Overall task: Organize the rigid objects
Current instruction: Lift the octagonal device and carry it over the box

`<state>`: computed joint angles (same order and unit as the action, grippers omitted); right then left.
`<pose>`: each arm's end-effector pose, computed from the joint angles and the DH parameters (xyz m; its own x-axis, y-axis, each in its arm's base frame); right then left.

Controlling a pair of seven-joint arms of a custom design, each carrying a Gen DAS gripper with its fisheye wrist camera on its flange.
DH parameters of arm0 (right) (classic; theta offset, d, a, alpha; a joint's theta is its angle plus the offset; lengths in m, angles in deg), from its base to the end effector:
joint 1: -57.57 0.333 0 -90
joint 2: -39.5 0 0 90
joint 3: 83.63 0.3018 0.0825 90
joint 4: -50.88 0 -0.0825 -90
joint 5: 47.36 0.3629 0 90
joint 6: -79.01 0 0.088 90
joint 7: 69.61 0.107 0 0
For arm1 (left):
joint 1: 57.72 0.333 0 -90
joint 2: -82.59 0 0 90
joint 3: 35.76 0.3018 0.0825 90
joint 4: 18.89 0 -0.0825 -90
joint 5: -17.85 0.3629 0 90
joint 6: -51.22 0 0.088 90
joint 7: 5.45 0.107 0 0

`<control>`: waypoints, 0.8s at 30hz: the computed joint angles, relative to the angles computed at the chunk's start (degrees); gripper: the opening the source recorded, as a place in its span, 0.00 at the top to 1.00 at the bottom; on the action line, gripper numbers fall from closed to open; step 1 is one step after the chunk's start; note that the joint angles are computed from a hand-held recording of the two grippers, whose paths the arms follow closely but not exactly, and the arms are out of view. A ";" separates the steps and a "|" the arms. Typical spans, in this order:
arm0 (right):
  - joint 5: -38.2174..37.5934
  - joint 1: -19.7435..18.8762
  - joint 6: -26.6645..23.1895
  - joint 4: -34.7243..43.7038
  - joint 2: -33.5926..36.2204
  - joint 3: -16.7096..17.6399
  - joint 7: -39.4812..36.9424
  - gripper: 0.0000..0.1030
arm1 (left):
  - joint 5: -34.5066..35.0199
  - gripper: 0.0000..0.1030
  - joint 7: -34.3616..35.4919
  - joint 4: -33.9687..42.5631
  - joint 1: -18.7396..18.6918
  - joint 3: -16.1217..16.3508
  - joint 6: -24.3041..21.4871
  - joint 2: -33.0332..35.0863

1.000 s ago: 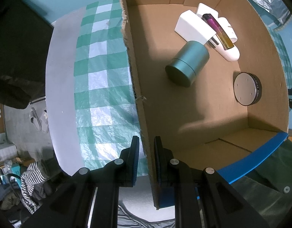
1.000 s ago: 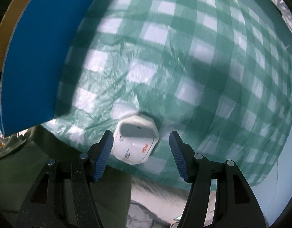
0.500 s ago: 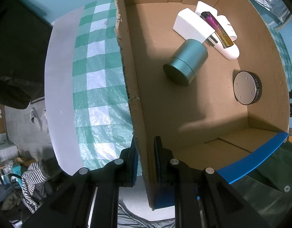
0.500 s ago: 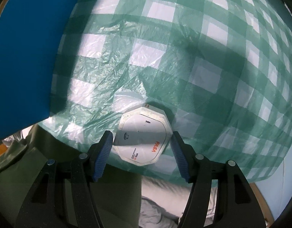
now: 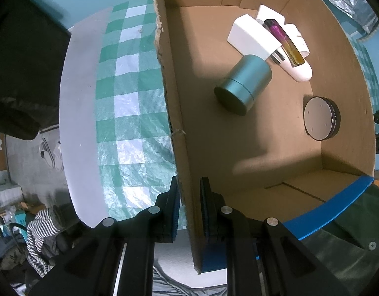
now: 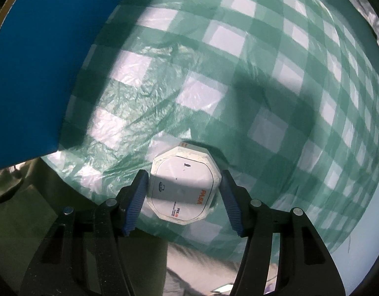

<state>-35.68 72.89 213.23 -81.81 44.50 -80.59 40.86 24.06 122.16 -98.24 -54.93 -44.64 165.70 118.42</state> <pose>0.4692 0.1590 0.3018 -0.1878 -0.9763 -0.1072 -0.9777 0.1754 0.1156 0.6924 -0.0459 0.3452 -0.7027 -0.7115 -0.0035 -0.7115 0.7027 0.0085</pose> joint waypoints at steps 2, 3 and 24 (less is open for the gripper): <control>-1.03 0.07 0.15 0.53 0.31 0.00 -0.89 0.43 | -0.19 0.85 -0.14 -0.01 0.08 -0.05 0.14 -0.04; -2.24 0.14 0.11 1.07 0.55 -0.05 -1.39 0.43 | -0.35 0.85 -0.21 0.12 0.14 -0.08 0.03 0.01; -1.78 -1.38 0.70 3.46 3.82 -1.76 -0.88 0.39 | -0.04 0.85 -0.60 2.20 0.18 0.10 -0.93 1.56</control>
<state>-37.46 71.51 213.93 -78.35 48.32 -82.35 39.98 24.02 121.56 -96.05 -54.75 -44.54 164.76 119.98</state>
